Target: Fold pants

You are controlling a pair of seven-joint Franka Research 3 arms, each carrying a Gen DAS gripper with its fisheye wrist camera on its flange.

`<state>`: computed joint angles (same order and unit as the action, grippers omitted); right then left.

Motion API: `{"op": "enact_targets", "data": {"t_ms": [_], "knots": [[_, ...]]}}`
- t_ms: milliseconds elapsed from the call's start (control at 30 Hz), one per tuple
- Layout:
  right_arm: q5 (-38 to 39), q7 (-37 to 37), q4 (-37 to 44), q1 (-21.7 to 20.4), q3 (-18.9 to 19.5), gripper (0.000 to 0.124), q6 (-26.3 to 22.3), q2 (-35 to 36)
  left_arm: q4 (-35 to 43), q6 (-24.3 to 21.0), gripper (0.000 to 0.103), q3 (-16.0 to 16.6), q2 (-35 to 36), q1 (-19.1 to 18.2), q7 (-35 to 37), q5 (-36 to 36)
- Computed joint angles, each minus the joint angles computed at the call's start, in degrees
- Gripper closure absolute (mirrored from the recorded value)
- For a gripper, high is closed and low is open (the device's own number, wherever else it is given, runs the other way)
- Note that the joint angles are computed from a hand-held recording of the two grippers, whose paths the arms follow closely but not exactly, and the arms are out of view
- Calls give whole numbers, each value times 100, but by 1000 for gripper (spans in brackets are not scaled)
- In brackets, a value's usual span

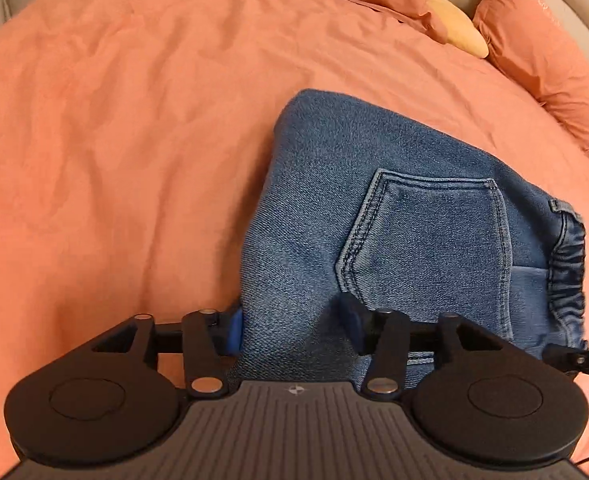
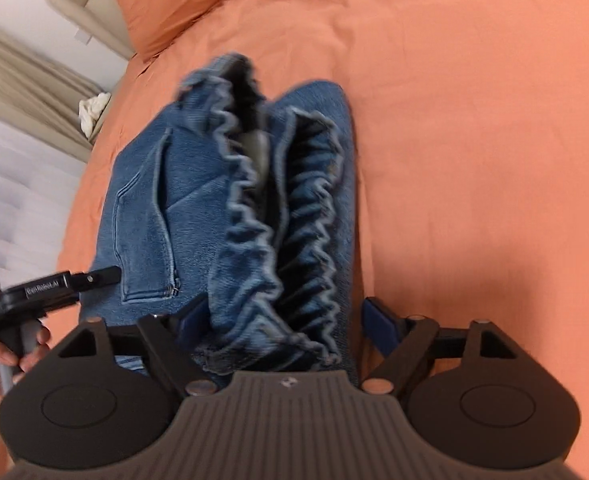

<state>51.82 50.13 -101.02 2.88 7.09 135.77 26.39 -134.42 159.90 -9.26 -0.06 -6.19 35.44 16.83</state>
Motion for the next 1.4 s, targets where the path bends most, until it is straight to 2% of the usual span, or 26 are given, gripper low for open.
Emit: {"op": "enact_targets", "data": {"t_ms": [100, 200, 333, 433, 600, 700, 933, 1133, 1200, 1267, 1400], "knots": [[-396, -271, -234, 246, -50, 47, 569, -329, 155, -560, 44, -82, -254, -49, -638, 743], [-416, -791, -579, 258, 6, 47, 847, -778, 269, -974, 44, -179, -645, -77, -814, 1099], [158, -1835, -1074, 205, 16, 46, 981, -1529, 644, -1835, 44, -378, -1173, -148, -666, 1525], [653, -2559, -1468, 348, -82, 42, 1121, -2149, 1087, -2595, 41, -554, -1439, -246, -376, 1753], [1538, -3653, -2218, 611, -484, 38, 1123, -3243, 1765, -3978, 35, -938, -1677, -512, -32, 2009], [2017, -4203, -2763, 805, -763, 36, 1138, -3923, 1884, -4397, 33, -1190, -1775, -729, -99, 2286], [2504, -4998, -3970, 1124, -1226, 32, 1248, -5309, 1983, -5512, 32, -1832, -1949, -1343, -229, 2831], [2439, -5142, -4766, 1166, -1381, 31, 1261, -6178, 2498, -6791, 29, -2041, -1966, -1741, 308, 2743], [2328, -4902, -4922, 1165, -1377, 30, 1301, -6329, 2454, -6810, 25, -1990, -2062, -1846, 212, 2646], [2214, -4587, -5038, 1164, -1395, 30, 1321, -6433, 2248, -6597, 25, -1951, -2186, -1917, -101, 2551], [2326, -4455, -5346, 1251, -1435, 29, 1648, -6694, 1641, -5773, 25, -1871, -2327, -1999, -1117, 2237]]}}
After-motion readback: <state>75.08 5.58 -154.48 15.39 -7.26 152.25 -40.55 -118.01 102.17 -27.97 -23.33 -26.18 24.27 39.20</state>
